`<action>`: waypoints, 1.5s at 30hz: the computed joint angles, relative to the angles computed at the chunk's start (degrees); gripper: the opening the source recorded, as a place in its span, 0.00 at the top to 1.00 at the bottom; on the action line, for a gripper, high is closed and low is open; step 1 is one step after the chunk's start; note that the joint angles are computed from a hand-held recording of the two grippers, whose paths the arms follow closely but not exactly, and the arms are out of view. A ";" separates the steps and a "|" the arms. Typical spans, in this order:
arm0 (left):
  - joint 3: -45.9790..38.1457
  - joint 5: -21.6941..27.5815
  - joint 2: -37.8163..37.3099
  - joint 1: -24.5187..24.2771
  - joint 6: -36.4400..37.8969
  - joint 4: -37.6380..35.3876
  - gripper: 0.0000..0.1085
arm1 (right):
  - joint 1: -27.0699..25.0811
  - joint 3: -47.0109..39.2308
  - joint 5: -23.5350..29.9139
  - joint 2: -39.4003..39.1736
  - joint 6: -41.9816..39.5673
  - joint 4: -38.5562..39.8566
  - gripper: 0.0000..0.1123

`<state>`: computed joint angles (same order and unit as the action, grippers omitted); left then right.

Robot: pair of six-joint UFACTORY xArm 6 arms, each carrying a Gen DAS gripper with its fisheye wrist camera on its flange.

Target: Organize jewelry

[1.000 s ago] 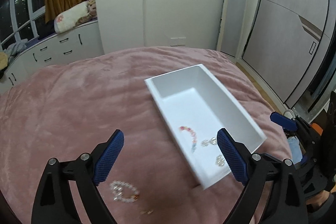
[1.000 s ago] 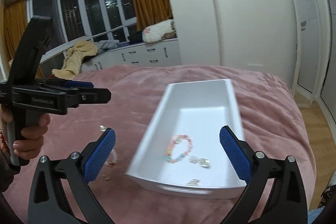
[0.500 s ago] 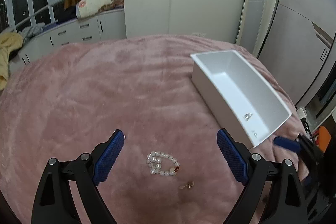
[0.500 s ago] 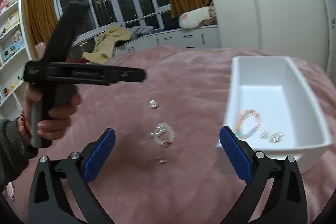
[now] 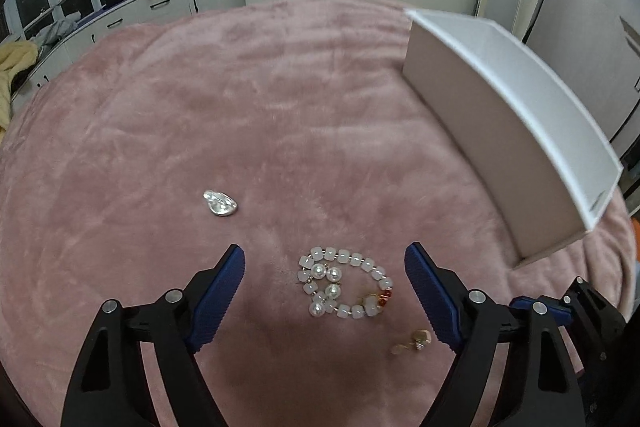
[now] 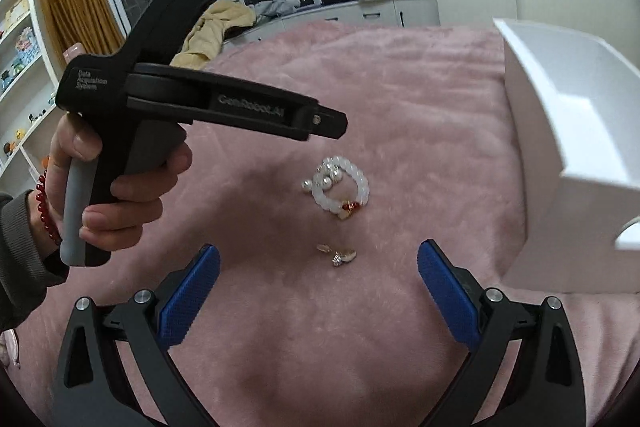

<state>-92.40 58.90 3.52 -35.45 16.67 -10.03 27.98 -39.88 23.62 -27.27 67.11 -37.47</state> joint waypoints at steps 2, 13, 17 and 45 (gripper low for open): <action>-1.01 0.31 2.35 -0.23 -0.78 1.93 0.32 | -1.68 1.46 -3.95 0.79 1.93 1.02 0.14; -3.52 -0.60 8.57 -2.52 -2.06 11.47 0.18 | -2.23 0.32 -3.67 5.46 2.07 0.82 0.16; -1.70 -2.44 8.20 -3.05 -2.21 13.13 0.18 | -1.64 -1.16 -1.68 7.09 2.37 -0.85 0.23; 5.32 0.32 -0.66 0.10 7.05 3.19 0.31 | -1.98 2.48 -6.87 4.25 1.08 3.00 0.67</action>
